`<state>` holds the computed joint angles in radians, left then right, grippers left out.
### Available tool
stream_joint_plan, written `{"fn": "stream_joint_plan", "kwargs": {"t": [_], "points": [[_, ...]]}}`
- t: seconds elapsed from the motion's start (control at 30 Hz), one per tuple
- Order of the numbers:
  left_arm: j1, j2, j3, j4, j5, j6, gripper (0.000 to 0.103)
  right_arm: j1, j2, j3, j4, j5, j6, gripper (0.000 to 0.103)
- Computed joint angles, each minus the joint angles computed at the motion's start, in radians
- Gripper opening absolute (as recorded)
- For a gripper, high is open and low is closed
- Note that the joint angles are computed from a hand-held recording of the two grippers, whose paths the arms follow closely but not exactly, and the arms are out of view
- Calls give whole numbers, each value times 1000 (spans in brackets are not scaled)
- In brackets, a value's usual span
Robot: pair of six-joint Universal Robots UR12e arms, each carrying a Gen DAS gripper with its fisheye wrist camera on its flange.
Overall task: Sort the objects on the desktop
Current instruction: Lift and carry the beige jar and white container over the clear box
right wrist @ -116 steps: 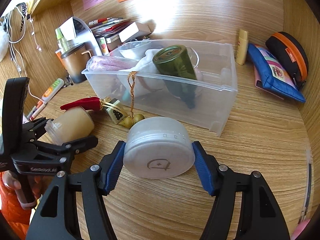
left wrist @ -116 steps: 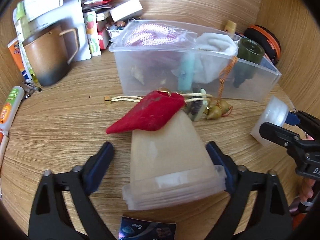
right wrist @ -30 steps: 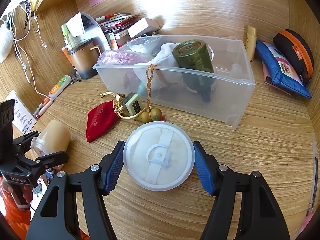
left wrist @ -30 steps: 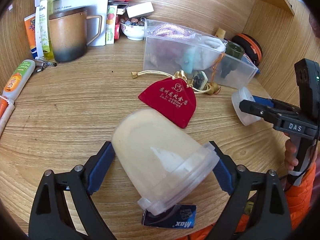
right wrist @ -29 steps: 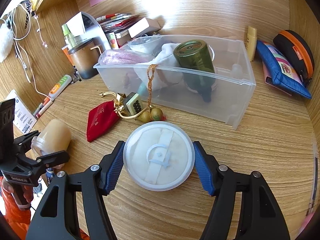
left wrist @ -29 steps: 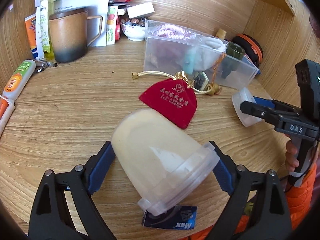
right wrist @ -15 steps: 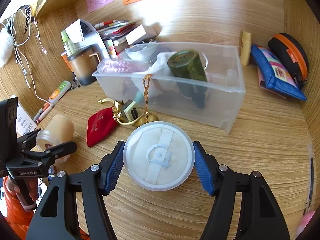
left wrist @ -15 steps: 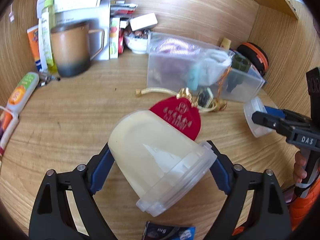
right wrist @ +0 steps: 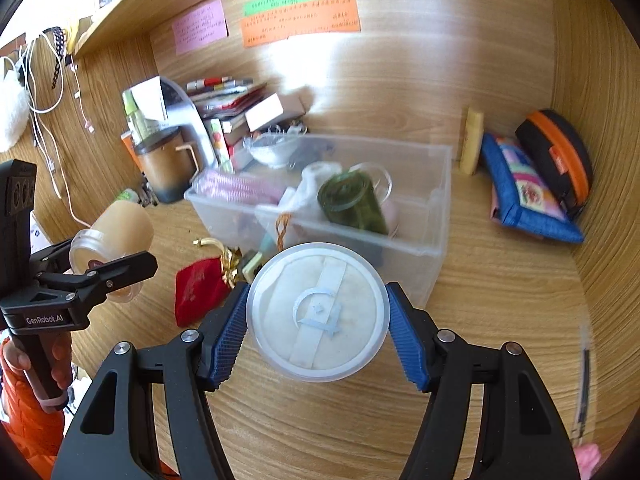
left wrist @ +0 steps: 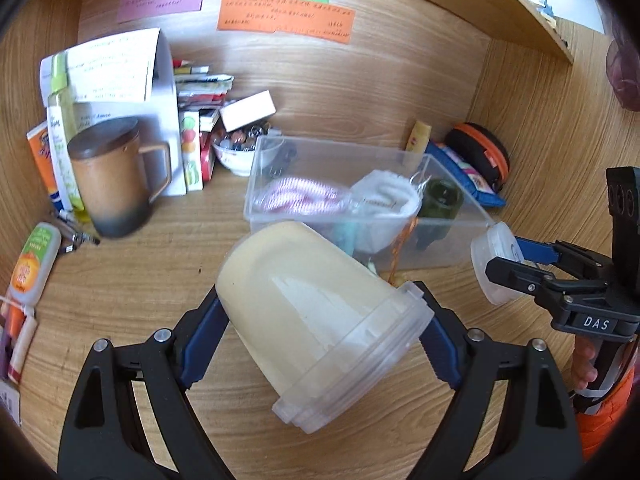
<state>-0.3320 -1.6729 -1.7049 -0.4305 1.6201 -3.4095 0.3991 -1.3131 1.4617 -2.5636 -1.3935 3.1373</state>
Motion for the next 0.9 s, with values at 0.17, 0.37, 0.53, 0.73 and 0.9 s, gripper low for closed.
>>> {"fn": "stream_joint_plan", "kwargs": {"t": [0.17,0.37,0.53,0.73,0.9], "points": [[14,-15,29,10,-40,11,87,-1,0,-16,-20,-11,4,63],[30,-37,69,17,-66,28,87,1,11,-45,-23,-37,-4,63],[37,-55,105,18,-75,42,87,-3,27,-74,-17,-42,-1,63],[48,-84,152,7,-91,52,87,-9,50,-111,-12,-43,8,63],[52,-112,193,-13,-100,67,88,-16,74,-147,0,-38,15,63]]}}
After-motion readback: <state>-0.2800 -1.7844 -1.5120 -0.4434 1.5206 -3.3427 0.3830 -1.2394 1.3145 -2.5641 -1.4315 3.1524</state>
